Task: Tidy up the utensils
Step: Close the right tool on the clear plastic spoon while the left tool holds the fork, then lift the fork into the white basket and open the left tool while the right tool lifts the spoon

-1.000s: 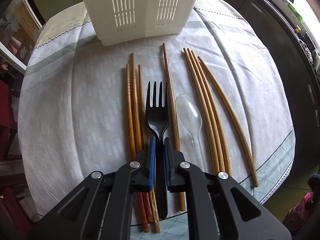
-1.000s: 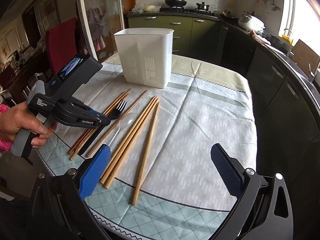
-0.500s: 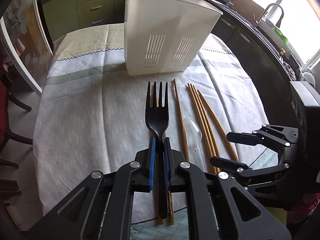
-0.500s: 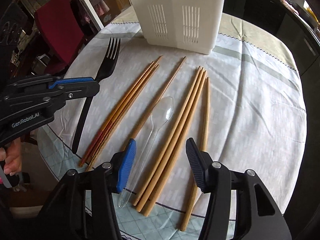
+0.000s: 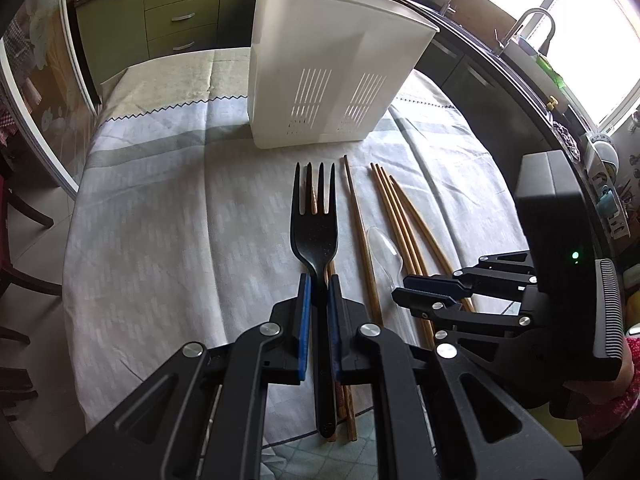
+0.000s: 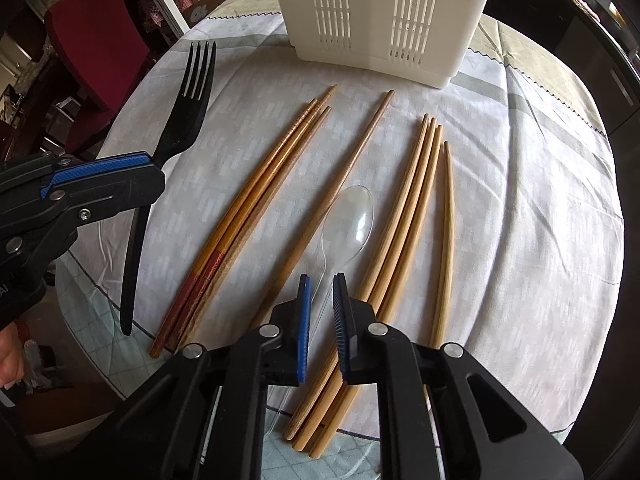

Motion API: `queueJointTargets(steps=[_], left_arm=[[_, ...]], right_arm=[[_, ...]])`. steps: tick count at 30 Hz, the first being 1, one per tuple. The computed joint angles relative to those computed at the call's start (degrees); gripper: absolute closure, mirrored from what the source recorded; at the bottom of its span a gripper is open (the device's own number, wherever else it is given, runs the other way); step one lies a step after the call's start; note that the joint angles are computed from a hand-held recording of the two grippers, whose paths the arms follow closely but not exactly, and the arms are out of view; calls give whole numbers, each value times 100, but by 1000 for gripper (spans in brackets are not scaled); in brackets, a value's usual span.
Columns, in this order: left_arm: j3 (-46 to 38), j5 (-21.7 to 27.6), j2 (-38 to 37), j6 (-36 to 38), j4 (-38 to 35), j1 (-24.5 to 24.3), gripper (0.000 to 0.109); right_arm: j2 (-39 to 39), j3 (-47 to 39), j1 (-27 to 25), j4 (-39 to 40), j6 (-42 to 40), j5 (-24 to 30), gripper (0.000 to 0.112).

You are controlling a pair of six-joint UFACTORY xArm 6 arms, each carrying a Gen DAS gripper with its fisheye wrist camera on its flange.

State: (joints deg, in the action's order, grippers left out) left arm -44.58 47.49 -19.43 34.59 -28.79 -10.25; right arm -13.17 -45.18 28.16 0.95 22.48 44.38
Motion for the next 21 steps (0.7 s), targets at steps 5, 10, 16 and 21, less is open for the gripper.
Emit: queueJointTargets(steps=[5, 10, 16, 21], left_arm=[[-7, 3, 7, 39, -2, -5, 100], [-6, -9, 1, 38, -7, -28, 100], [14, -83, -60, 84, -52, -55, 100], [-16, -79, -196, 179, -147, -28, 100]], right_arm=[[210, -66, -27, 116, 127, -70, 99], [297, -116, 28, -219, 431, -116, 99], [219, 65, 172, -610, 866, -503, 103], [-352, 537, 118, -344, 802, -1096, 103]])
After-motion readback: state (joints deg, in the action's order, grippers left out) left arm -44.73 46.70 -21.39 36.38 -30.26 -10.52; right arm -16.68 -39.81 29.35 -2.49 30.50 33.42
